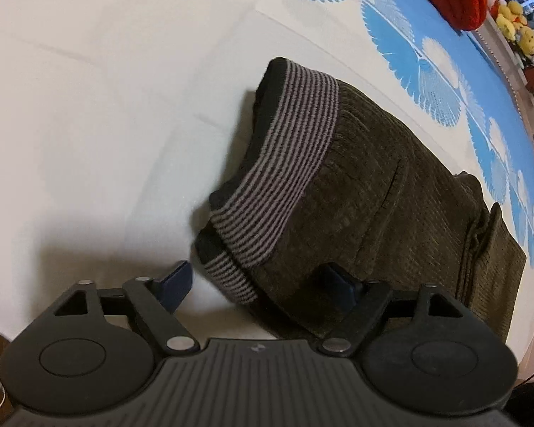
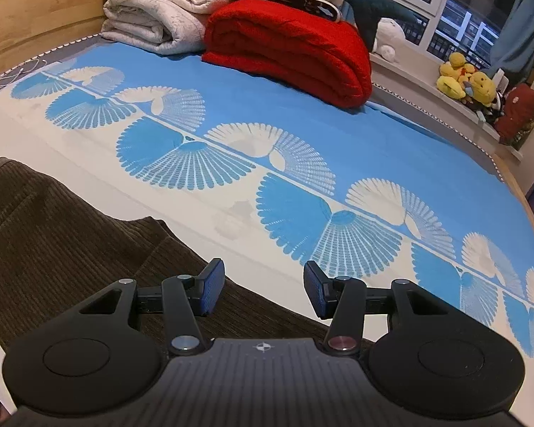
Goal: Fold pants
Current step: 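Grasp the grey waistband with the left tool and lift it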
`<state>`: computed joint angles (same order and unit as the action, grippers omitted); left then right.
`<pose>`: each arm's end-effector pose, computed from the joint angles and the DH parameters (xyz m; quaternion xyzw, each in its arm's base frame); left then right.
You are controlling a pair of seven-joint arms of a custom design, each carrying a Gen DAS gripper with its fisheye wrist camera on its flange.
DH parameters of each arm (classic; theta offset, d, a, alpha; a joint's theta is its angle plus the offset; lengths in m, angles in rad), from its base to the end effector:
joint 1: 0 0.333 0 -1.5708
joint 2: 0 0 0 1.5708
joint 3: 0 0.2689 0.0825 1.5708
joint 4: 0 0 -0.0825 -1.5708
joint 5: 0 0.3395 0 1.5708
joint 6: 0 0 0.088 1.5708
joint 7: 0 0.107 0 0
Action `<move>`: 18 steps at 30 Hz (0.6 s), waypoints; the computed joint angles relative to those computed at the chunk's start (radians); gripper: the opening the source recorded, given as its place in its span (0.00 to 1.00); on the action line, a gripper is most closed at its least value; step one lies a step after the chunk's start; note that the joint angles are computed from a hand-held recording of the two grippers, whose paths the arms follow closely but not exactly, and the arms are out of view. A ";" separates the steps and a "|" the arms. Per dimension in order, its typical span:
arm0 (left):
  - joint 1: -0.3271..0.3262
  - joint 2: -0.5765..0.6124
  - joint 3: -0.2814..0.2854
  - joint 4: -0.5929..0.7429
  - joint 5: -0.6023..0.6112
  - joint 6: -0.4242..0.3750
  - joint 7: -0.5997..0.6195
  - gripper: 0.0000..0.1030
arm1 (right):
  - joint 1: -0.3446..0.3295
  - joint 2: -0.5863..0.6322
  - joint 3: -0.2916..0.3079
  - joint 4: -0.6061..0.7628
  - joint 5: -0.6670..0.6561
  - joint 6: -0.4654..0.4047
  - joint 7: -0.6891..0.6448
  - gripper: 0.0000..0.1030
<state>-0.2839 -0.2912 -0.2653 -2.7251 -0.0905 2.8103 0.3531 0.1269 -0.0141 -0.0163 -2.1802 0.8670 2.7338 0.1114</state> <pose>0.3508 -0.2050 0.3390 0.9004 -0.3943 0.1841 0.0023 0.5302 0.0294 0.4269 -0.8710 0.3239 -0.2229 0.2945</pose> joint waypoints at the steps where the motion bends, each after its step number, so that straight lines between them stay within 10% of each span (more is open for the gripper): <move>1: 0.003 0.004 -0.002 -0.008 0.002 0.034 -0.005 0.87 | -0.002 0.003 -0.001 0.002 -0.003 0.004 0.004 0.50; 7: 0.045 0.039 -0.034 0.024 0.076 0.040 -0.044 0.82 | -0.015 0.013 -0.004 0.009 -0.009 0.010 0.004 0.50; 12: 0.066 0.010 -0.048 0.071 0.167 -0.067 -0.111 0.44 | -0.026 0.017 -0.006 0.015 -0.006 0.005 -0.008 0.50; 18: 0.095 -0.041 -0.100 0.159 0.324 -0.097 -0.193 0.30 | -0.041 0.010 -0.014 0.018 0.018 -0.011 -0.034 0.50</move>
<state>-0.1890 -0.3324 -0.3654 -2.5659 0.2335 2.7131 0.1606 0.0861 -0.0042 -0.0302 -2.1617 0.8853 2.7224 0.0771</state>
